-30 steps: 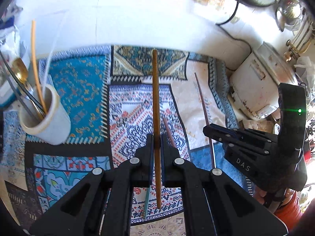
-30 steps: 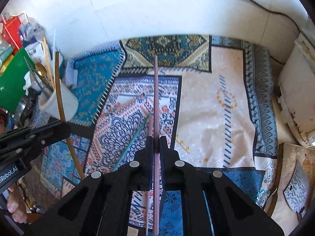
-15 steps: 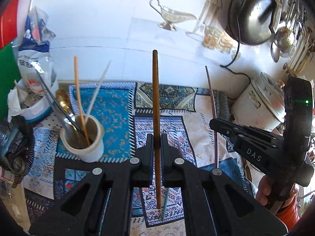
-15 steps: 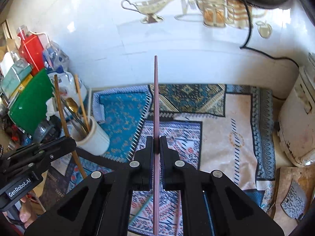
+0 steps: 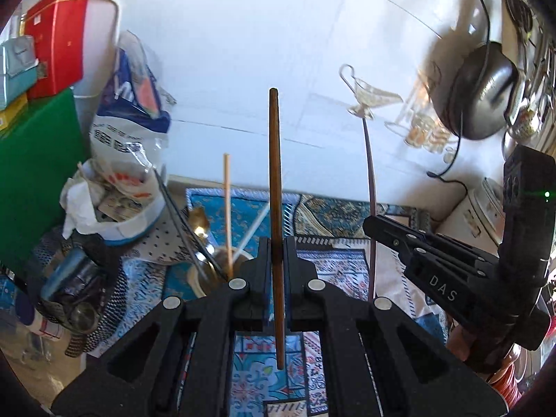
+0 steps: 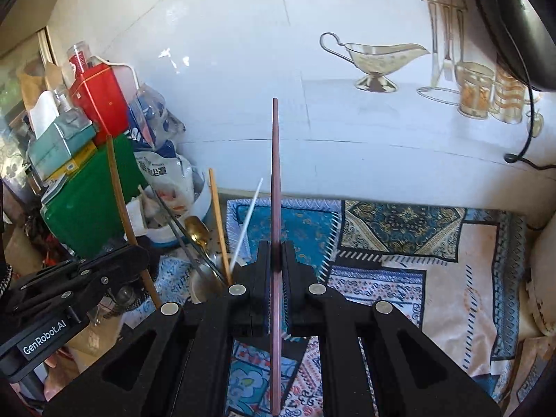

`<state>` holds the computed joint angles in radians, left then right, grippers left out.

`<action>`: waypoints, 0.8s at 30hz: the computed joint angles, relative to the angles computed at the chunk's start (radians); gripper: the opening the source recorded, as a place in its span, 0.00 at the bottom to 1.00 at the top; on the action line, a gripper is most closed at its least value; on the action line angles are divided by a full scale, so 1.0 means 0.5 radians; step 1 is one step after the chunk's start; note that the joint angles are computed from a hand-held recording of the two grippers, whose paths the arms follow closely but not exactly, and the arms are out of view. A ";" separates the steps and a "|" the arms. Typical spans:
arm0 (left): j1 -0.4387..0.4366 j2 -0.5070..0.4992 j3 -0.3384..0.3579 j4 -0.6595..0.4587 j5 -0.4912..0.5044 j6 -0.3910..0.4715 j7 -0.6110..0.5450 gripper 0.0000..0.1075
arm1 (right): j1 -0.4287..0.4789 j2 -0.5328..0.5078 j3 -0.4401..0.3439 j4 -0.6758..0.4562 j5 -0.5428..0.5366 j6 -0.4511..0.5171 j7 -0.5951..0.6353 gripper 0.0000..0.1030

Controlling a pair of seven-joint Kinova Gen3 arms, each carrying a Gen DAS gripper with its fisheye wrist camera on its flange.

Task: Organize utensils
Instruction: 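Carry the brown and pink chopsticks up to the white cup with both tools, then lower both chopsticks into the white cup and open both tools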

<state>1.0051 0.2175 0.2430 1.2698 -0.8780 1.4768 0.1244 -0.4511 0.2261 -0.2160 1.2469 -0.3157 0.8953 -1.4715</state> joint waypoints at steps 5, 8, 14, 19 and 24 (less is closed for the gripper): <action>-0.081 -0.097 -0.001 0.134 -0.017 -0.040 0.046 0.04 | -0.087 0.099 -0.014 -0.109 0.042 -0.047 -0.069 0.05; -0.148 -0.138 0.018 0.206 -0.032 -0.075 0.083 0.04 | -0.145 0.156 -0.010 -0.183 0.094 -0.078 -0.123 0.05; -0.312 -0.206 0.042 0.348 -0.048 -0.164 0.123 0.04 | -0.220 0.256 -0.006 -0.250 0.139 -0.198 -0.233 0.05; -0.436 -0.245 0.049 0.477 -0.038 -0.264 0.161 0.04 | -0.323 0.334 0.030 -0.269 0.259 -0.300 -0.382 0.05; -0.521 -0.255 0.069 0.576 -0.009 -0.367 0.181 0.04 | -0.387 0.378 0.037 -0.231 0.369 -0.377 -0.472 0.05</action>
